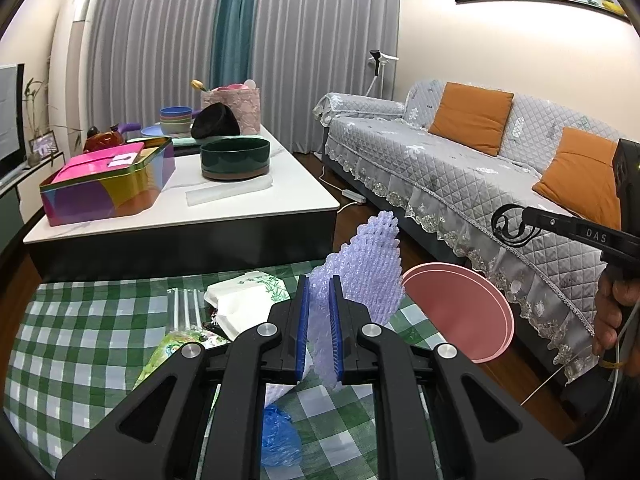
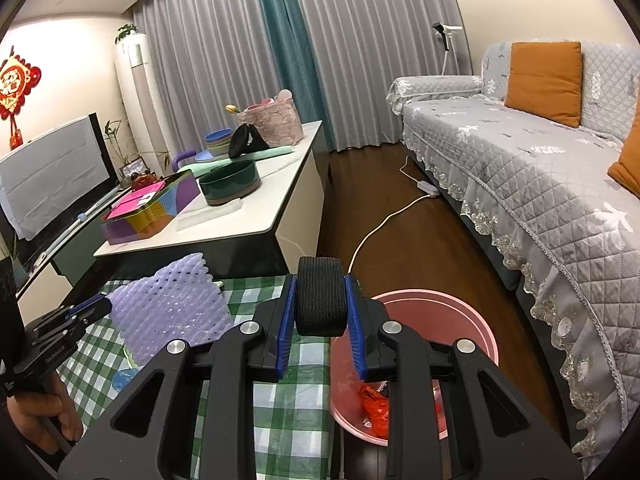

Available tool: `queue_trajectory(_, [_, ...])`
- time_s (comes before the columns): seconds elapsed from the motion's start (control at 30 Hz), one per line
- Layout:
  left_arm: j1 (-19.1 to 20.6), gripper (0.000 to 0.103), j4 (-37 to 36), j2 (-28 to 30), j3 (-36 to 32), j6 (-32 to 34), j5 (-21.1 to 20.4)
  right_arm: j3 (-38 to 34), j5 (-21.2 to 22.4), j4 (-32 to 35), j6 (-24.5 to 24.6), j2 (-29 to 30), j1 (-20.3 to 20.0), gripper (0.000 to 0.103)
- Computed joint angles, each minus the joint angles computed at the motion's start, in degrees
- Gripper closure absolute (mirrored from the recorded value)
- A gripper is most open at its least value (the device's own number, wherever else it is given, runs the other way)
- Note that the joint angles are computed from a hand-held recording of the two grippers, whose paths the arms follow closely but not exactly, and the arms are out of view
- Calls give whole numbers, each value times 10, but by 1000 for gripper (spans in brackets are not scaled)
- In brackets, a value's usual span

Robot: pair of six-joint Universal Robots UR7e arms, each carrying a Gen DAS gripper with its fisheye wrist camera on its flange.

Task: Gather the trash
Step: 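Carry the foam net and black roll toward the pink bin, then open both tools over the pink bin to drop the foam net and black roll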

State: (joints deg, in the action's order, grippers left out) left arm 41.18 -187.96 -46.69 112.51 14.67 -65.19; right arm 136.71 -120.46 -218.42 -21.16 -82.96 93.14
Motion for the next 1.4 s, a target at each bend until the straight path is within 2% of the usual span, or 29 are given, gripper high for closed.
queue_trajectory(0.4, [-1, 93, 11, 6, -8, -10, -6, -1, -10, -4, 12, -15, -11, 78])
queue_trajectory(0.7, [-8, 93, 25, 33, -32, -17, -22, -2, -16, -10, 18, -29, -32, 78])
queue_trajectory(1.4, [-31, 93, 87, 177, -170, -22, -50, -5, 1, 26, 43, -41, -116, 78])
